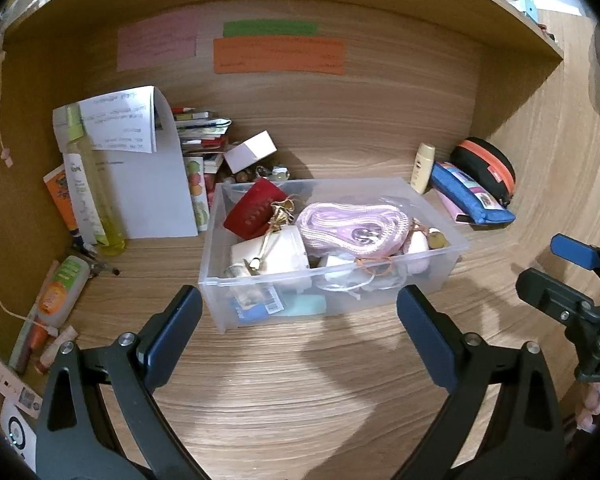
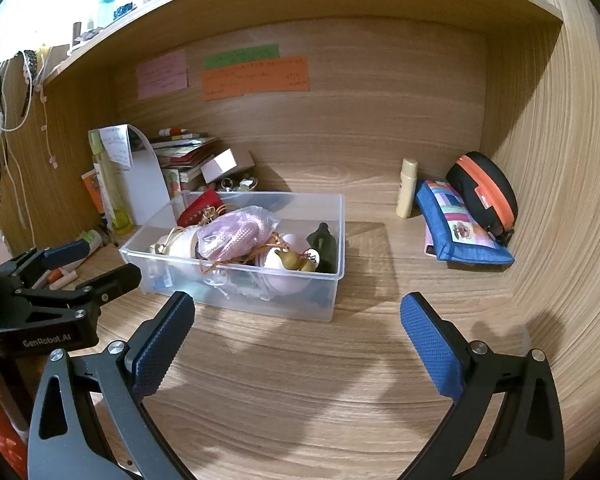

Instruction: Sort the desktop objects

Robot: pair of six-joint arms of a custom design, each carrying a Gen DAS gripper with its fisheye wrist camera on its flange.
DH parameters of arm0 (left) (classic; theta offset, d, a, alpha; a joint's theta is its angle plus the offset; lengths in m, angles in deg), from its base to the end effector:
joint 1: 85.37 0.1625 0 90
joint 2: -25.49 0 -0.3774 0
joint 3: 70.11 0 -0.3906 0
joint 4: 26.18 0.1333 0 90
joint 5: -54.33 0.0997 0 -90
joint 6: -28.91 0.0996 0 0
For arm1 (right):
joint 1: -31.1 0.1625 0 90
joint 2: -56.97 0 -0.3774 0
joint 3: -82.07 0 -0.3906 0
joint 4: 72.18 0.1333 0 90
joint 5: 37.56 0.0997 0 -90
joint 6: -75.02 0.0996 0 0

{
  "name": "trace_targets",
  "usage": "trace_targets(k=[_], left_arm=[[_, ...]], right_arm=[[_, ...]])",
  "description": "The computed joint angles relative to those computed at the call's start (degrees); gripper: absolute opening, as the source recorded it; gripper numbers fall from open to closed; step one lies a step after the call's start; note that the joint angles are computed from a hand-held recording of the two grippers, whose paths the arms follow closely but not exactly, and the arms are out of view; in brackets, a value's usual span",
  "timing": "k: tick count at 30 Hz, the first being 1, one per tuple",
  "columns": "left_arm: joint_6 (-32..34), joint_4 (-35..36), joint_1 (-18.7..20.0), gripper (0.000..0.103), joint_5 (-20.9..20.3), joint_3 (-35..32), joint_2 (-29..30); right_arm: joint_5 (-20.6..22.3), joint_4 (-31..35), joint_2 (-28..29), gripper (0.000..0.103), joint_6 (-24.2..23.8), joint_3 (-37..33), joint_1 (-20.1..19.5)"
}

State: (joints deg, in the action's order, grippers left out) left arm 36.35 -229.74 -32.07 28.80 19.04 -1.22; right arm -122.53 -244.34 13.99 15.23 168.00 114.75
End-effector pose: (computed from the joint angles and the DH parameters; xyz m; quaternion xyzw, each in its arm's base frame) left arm -0.1879 -0.6255 0.0365 0.0734 0.7936 -0.4747 0.3734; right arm 0.0635 -0.7134 0.1398 0.4363 -0.8340 0.3035 0.1483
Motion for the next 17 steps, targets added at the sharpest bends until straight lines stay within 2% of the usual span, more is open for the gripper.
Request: trace_targets(k=[17], left_arm=[[-1.1, -0.6, 0.2, 0.099, -0.3, 0.0, -0.1]], right_arm=[[-0.5, 1.7, 0.5, 0.103, 0.1, -1.0, 0.1]])
